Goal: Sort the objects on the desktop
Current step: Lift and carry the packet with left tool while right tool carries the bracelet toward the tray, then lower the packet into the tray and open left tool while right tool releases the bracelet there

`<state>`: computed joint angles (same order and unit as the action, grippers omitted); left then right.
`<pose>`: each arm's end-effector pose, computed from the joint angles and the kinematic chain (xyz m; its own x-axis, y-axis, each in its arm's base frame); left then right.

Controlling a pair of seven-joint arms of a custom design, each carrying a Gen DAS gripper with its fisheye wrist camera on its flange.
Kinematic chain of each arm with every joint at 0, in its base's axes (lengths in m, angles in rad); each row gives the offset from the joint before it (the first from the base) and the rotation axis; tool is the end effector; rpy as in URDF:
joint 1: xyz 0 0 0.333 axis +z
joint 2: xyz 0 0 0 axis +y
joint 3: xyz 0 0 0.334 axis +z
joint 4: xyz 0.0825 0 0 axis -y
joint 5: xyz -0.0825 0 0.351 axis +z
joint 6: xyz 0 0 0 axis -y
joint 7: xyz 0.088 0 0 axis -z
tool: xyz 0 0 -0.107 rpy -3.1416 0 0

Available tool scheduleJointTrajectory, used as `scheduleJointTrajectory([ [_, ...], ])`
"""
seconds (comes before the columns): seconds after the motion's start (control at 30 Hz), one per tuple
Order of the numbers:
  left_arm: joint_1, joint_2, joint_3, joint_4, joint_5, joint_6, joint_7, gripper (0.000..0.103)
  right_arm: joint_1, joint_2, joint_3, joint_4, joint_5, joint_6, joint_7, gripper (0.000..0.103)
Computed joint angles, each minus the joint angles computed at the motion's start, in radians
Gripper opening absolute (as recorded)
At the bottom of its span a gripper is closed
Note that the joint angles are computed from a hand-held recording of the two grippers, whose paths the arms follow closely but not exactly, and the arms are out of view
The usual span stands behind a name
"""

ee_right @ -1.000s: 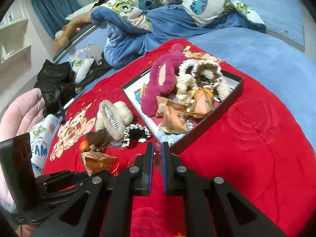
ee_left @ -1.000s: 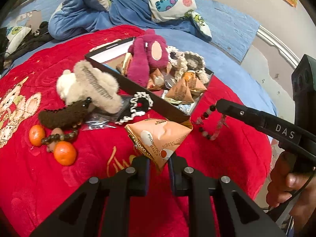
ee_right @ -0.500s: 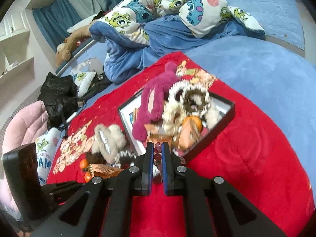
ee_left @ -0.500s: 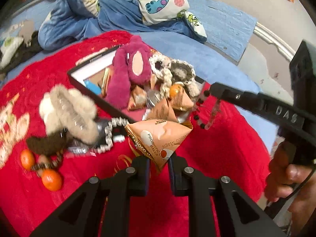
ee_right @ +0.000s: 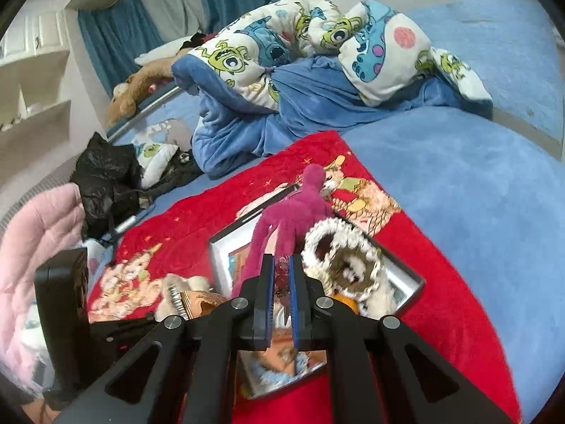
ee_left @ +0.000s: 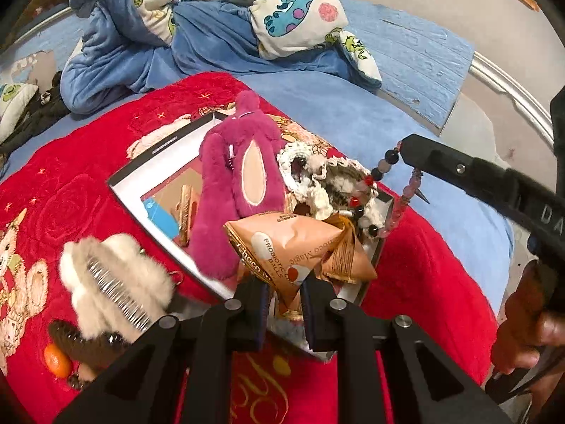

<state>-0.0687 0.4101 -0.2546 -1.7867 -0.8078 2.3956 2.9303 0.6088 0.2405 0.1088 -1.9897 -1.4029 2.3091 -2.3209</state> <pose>0.6202 -0.1939 0.3901 -0.9013 -0.3998 0.1669 -0.4082 0.6547 -0.6362 0.4627 0.3729 0.4016 -0.4593 -0.8241 -0.3315 -0.3552 0.5124 -0.7818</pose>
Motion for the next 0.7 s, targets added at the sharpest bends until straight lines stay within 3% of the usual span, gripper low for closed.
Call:
scheduleJointTrajectory([
  [0.2, -0.035, 0.032, -0.004, 0.007, 0.026, 0.056, -0.041, 0.017, -0.018, 0.019, -0.015, 0.015, 0.009, 0.018, -0.099, 0.008],
  [0.37, -0.067, 0.043, -0.018, -0.022, 0.036, 0.158, -0.051, 0.017, -0.059, 0.019, -0.038, -0.04, -0.051, 0.122, -0.036, 0.008],
  [0.7, -0.126, 0.132, -0.008, 0.051, 0.142, 0.208, -0.217, 0.017, -0.138, 0.055, -0.061, -0.064, -0.241, 0.307, 0.11, 0.008],
])
